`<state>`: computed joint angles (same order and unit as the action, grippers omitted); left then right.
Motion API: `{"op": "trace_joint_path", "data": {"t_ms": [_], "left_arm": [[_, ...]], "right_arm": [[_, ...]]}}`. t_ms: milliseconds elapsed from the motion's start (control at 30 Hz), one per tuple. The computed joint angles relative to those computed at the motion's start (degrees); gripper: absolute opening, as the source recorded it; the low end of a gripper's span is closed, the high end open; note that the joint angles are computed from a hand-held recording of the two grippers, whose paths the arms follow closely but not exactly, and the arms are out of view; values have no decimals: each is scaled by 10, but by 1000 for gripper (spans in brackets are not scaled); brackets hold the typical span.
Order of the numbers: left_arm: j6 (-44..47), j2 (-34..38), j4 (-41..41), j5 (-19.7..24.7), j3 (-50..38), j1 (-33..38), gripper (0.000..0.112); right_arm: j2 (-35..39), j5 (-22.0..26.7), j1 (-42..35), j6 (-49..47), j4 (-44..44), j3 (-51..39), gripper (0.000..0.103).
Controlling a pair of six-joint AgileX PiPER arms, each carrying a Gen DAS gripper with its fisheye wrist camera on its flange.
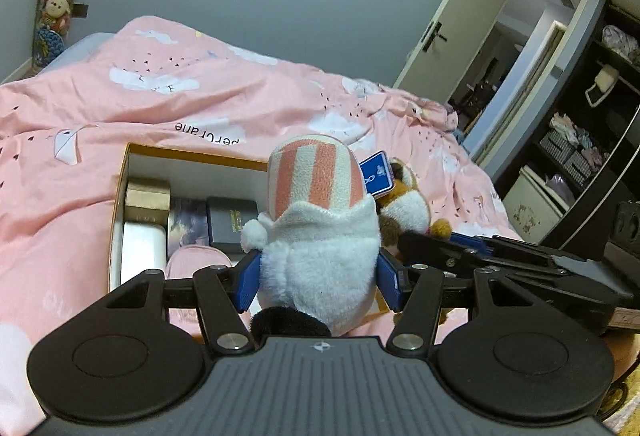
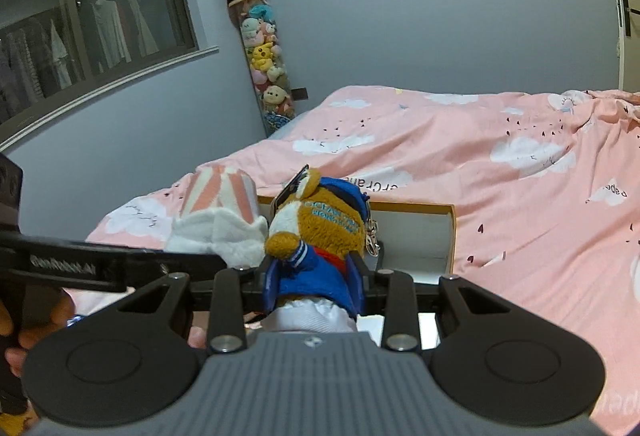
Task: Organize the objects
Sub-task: 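Carry the white plush with the left gripper into the shoebox while the right gripper carries the bear plush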
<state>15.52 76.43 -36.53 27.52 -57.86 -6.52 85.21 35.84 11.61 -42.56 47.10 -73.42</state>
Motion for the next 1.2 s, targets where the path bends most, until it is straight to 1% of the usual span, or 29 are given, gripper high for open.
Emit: {"op": "trace_joint_path", "data": {"t_ms": [67,167,300,367,467,533,700,767,933,967,1067,1133,1200], "left_arm": [[12,31,-10,23,-26,10,67],[14,81,-13,42,-54,14,67],[49,157,-65,79,-92,28,67],[52,189,-71,87,-108,31,67],[48,238,-80,121,-144,40,67],[44,263,-83,146,-167,46,67],[-8,322,-42,206,-247,51,67],[-30,337,-9,206,-270,42,67],[-58,364,19,190,-296,27,67],[-67,368,31,188,-301,23,67],[-81,372,65,172,-298,9,67],[-80,377,64,171,-297,11,67],[-77,382,59,167,-295,13,67]], "right_arm": [[27,-6,6,26,-24,-19,36],[65,-4,8,66,-57,-42,36],[117,18,-4,95,-74,-72,36],[144,29,-7,119,-93,-94,36],[179,47,-9,154,-122,-124,36],[196,54,-5,170,-145,-141,36],[232,83,4,236,-210,-185,36],[249,91,6,258,-222,-204,35],[261,58,30,305,-280,-208,35],[266,57,34,310,-292,-213,35],[282,64,39,309,-304,-224,35],[281,56,46,300,-324,-218,36],[282,58,49,296,-330,-219,36]]}}
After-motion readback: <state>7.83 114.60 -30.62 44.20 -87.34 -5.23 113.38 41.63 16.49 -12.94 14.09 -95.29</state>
